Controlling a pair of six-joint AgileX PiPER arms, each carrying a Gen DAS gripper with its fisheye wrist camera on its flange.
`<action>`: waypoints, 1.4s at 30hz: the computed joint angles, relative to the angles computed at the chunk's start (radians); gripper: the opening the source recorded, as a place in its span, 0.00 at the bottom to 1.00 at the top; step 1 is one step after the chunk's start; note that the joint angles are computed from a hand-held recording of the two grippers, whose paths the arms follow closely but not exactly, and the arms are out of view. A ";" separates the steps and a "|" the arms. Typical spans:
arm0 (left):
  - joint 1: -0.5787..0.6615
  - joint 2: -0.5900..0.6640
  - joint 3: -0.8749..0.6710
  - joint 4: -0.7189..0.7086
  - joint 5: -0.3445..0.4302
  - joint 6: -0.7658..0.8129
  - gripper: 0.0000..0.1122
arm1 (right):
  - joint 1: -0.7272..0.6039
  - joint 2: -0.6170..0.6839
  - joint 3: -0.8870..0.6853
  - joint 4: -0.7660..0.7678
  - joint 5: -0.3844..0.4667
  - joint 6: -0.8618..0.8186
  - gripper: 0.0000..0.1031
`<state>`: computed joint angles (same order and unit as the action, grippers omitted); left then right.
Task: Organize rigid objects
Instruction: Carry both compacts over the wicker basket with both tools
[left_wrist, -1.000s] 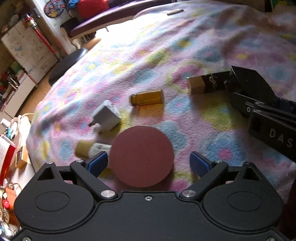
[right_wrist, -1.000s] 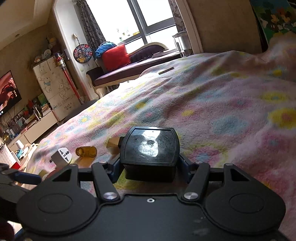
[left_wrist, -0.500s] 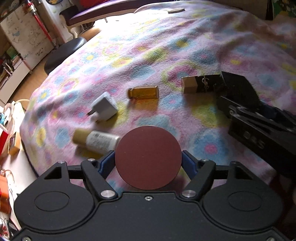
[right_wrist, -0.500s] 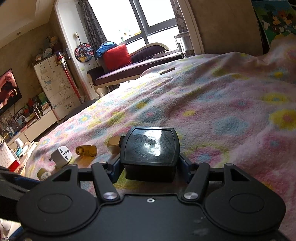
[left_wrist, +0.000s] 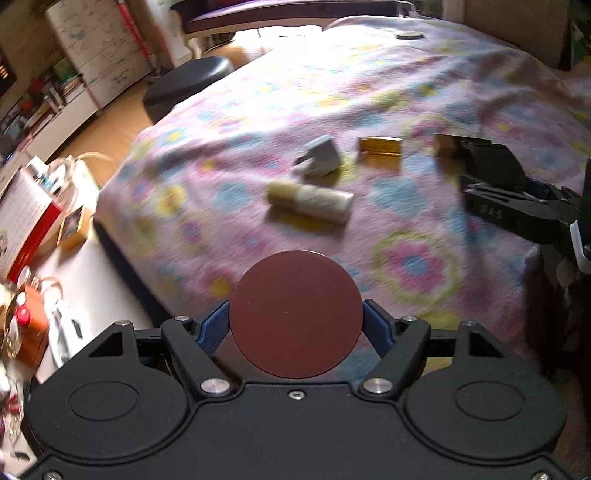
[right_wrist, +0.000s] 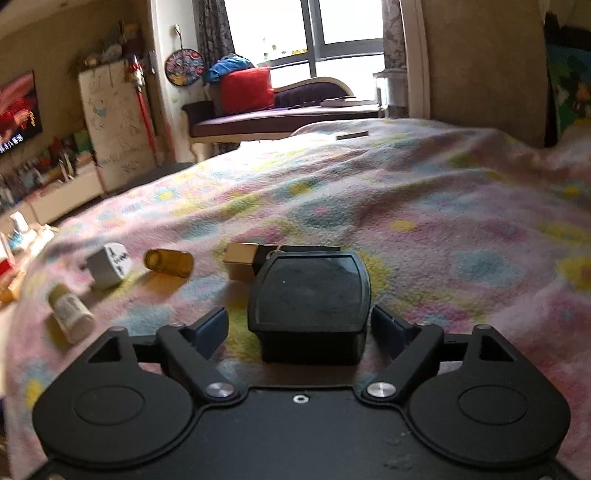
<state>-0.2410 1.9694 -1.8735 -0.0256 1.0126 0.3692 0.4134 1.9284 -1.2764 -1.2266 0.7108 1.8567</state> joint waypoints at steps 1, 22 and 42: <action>0.016 -0.008 0.009 -0.006 -0.006 0.004 0.63 | -0.001 -0.002 0.007 -0.015 0.001 0.027 0.61; 0.381 -0.038 -0.057 -0.222 0.060 0.127 0.63 | -0.001 0.014 -0.043 0.071 0.039 -0.091 0.61; 0.480 -0.035 -0.042 -0.300 0.190 0.221 0.63 | 0.150 -0.048 -0.330 0.508 0.244 -0.500 0.60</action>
<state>0.2394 1.9342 -1.9151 -0.3259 1.2027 0.5901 0.5630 1.8807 -1.6063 -0.7187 0.9548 1.3562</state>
